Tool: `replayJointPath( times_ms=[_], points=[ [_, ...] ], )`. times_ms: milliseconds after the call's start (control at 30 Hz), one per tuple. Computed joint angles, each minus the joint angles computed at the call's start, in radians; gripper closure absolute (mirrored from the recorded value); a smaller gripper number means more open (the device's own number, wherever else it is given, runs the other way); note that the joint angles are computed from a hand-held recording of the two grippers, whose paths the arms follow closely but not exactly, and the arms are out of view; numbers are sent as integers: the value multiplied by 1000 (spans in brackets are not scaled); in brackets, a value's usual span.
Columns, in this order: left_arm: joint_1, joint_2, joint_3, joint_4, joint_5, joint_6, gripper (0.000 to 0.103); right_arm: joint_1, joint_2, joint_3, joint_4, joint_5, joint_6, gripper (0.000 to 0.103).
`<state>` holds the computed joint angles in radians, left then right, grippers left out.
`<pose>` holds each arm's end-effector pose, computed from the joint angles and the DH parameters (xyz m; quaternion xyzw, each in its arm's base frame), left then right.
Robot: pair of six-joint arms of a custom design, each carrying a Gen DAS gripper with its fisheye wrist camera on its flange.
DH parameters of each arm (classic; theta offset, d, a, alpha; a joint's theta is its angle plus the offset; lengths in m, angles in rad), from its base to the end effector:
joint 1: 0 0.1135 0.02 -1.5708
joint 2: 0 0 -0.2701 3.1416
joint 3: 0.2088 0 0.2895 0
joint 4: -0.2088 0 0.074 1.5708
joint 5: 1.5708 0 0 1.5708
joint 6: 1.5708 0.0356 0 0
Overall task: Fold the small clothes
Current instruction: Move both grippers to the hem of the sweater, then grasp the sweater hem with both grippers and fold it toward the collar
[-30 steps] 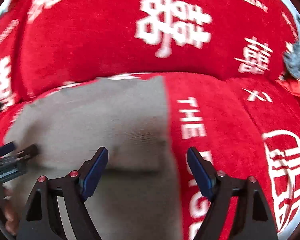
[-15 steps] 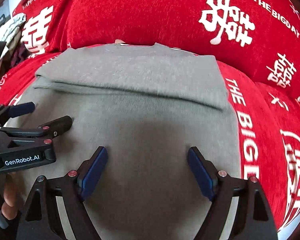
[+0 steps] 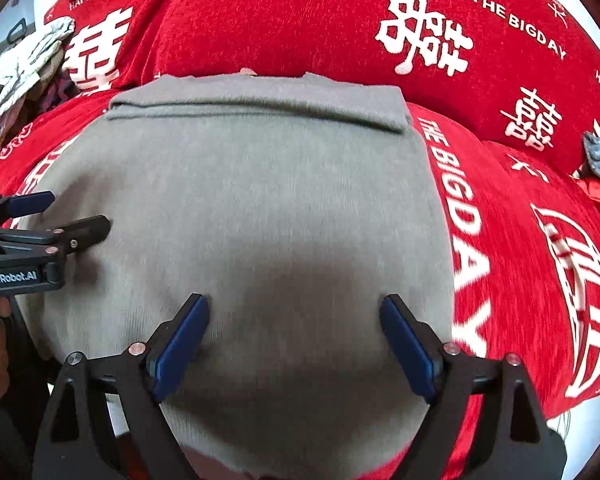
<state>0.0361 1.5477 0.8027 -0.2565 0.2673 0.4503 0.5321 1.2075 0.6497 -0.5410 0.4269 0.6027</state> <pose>0.3212 0.0022 0.1444 0.2322 0.9232 -0.0571 0.3009 0.2181 0.1113 0.1722 0.0830 0.9479 -0.0509 0.3034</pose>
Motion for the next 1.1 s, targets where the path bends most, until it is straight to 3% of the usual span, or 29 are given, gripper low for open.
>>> replayJointPath(
  times_ms=[200, 333, 400, 500, 667, 733, 800, 833, 867, 900, 933, 967, 1000, 1100],
  points=[
    [132, -68, -11, -110, 67, 47, 1, 56, -104, -33, -167, 3, 118, 12],
    [276, 39, 102, -217, 92, 2, 1, 26, -239, -101, -242, -39, 218, 12],
    [314, 144, 184, -305, 76, -22, 1, -36, -265, -133, -244, -119, 234, 12],
    [348, 240, 250, -408, 126, -12, 1, -121, -250, -166, -194, -240, 208, 11],
    [282, 191, 185, -410, 83, 34, 1, -53, -180, -131, -188, -190, 212, 9],
    [278, 181, 175, -413, 83, 40, 1, -16, -164, -123, -183, -172, 211, 14],
    [284, 200, 195, -455, 105, 44, 8, 16, -131, -101, -197, -142, 218, 24],
    [288, 199, 196, -472, 115, 54, 20, 31, -133, -99, -203, -134, 228, 27],
    [292, 198, 201, -509, 130, 85, 33, 38, -144, -99, -208, -130, 231, 37],
    [292, 186, 191, -521, 132, 104, 41, 37, -160, -102, -207, -131, 230, 54],
    [294, 165, 174, -530, 132, 133, 59, 33, -190, -111, -206, -141, 223, 65],
    [300, 143, 155, -540, 131, 168, 82, 21, -228, -125, -197, -168, 209, 85],
    [299, 123, 141, -552, 135, 182, 89, 15, -266, -145, -181, -194, 205, 86],
    [304, 55, 116, -558, 150, 196, 89, -40, -411, -188, -167, -267, 159, 87]
  ],
)
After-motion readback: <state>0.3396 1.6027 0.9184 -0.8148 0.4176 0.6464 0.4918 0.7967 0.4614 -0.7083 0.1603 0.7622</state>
